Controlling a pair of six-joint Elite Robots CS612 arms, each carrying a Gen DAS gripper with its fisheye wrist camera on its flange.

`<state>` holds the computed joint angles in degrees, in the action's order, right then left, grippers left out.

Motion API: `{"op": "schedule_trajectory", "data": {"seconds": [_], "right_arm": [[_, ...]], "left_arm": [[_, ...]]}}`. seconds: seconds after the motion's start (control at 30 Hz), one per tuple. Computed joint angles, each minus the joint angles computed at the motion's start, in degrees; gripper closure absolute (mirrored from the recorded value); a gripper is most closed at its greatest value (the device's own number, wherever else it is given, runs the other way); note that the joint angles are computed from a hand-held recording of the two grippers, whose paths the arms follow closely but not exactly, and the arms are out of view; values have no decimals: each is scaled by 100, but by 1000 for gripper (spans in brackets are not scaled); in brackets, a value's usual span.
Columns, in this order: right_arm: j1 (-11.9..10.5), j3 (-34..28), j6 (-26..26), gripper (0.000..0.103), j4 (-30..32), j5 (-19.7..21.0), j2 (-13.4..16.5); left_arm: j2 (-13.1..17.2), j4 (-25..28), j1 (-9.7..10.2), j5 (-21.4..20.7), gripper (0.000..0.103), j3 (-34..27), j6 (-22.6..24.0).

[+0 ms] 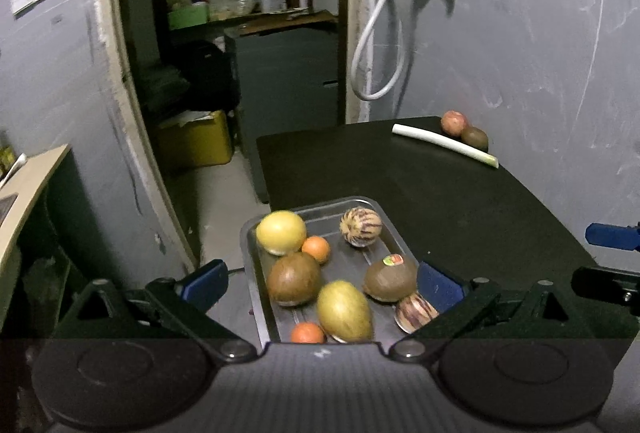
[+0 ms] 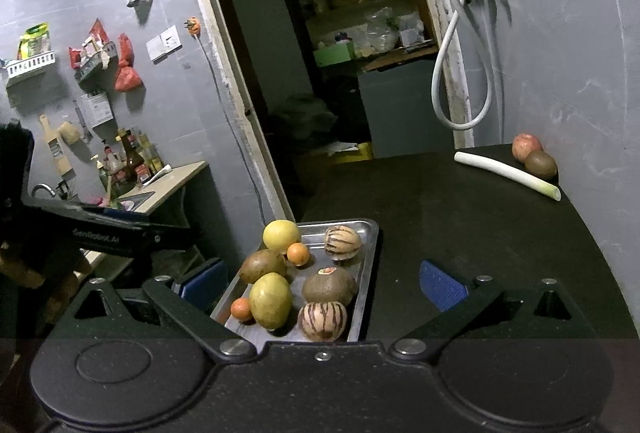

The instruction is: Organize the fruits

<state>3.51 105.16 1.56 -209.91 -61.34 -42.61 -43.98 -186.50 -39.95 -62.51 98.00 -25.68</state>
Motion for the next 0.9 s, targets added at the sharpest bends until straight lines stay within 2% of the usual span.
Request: {"op": "schedule_trajectory", "data": {"seconds": [0.13, 0.4, 0.73, 0.9], "right_arm": [[-39, 135, -96, 1, -153, 45, -34], [-87, 362, -234, 1, -447, 41, -54], [-84, 537, -332, 1, -605, -70, -77], [-65, 591, -396, 1, -632, -177, -59]], "left_arm": [[-62, -48, -148, 278, 1, 195, -393], [-89, -273, -509, 1090, 1, 544, -1216], [-165, -112, -719, 1263, 1, 895, -2267], [-137, -296, -766, 1196, 1, 1052, -2441]]}}
